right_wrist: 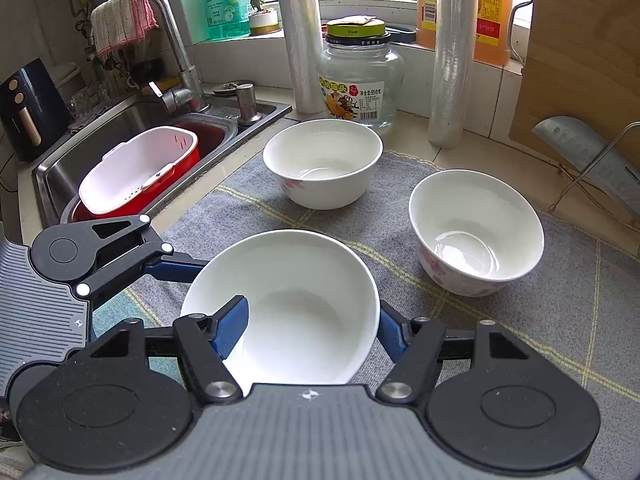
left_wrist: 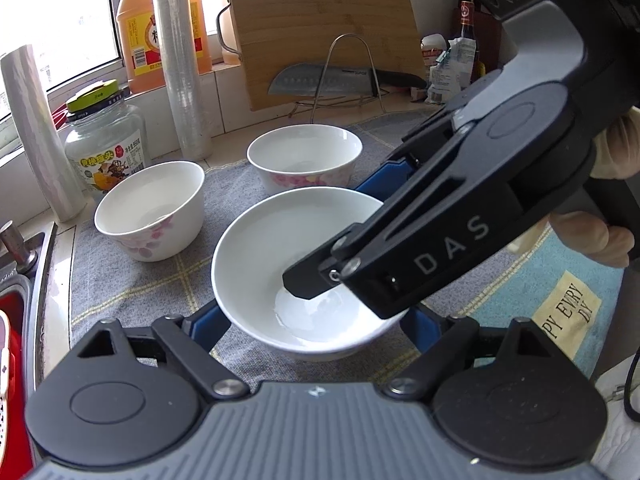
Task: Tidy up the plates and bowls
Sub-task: 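Lift the white bowl with both grippers and carry it toward the plate stack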
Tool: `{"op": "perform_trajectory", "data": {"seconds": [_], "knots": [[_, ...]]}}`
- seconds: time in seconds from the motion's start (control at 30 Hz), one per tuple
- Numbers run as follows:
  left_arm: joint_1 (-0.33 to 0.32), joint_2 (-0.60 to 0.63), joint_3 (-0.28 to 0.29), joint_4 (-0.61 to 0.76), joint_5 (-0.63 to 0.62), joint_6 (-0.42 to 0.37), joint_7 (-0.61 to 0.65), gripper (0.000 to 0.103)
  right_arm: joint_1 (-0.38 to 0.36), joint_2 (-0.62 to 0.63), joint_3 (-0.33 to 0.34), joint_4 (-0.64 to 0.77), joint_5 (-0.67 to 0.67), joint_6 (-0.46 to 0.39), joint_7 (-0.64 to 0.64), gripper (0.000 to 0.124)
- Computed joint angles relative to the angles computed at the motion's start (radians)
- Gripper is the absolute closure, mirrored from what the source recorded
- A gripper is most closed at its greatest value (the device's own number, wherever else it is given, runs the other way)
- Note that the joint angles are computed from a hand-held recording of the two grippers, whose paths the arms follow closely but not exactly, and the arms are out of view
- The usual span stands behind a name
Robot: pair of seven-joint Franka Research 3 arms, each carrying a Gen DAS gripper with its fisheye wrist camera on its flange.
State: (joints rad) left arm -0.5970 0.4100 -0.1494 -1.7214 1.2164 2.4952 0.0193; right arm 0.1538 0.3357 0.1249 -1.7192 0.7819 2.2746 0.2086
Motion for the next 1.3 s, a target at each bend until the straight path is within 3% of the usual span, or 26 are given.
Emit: {"op": "perform_trajectory", "data": {"seconds": [0.3, 0.7, 1.07, 1.3], "knots": [[-0.014, 0.065, -0.001, 0.099, -0.048, 0.049, 0.128, 0.013, -0.035, -0.047, -0.025, -0.056, 0.049, 0.033, 0.009, 0.05], [-0.073, 0.231, 0.048, 0.339, -0.19, 0.12, 0.355, 0.013, -0.08, -0.074, -0.059, -0.096, 0.063, 0.106, 0.015, 0.05], [-0.104, 0.411, 0.075, 0.606, -0.399, 0.14, 0.622, 0.013, -0.127, -0.047, -0.074, -0.065, 0.068, 0.135, 0.044, 0.05], [-0.122, 0.548, 0.087, 0.82, -0.54, 0.103, 0.788, 0.013, -0.152, -0.014, -0.072, -0.029, 0.057, 0.144, 0.071, 0.05]]}}
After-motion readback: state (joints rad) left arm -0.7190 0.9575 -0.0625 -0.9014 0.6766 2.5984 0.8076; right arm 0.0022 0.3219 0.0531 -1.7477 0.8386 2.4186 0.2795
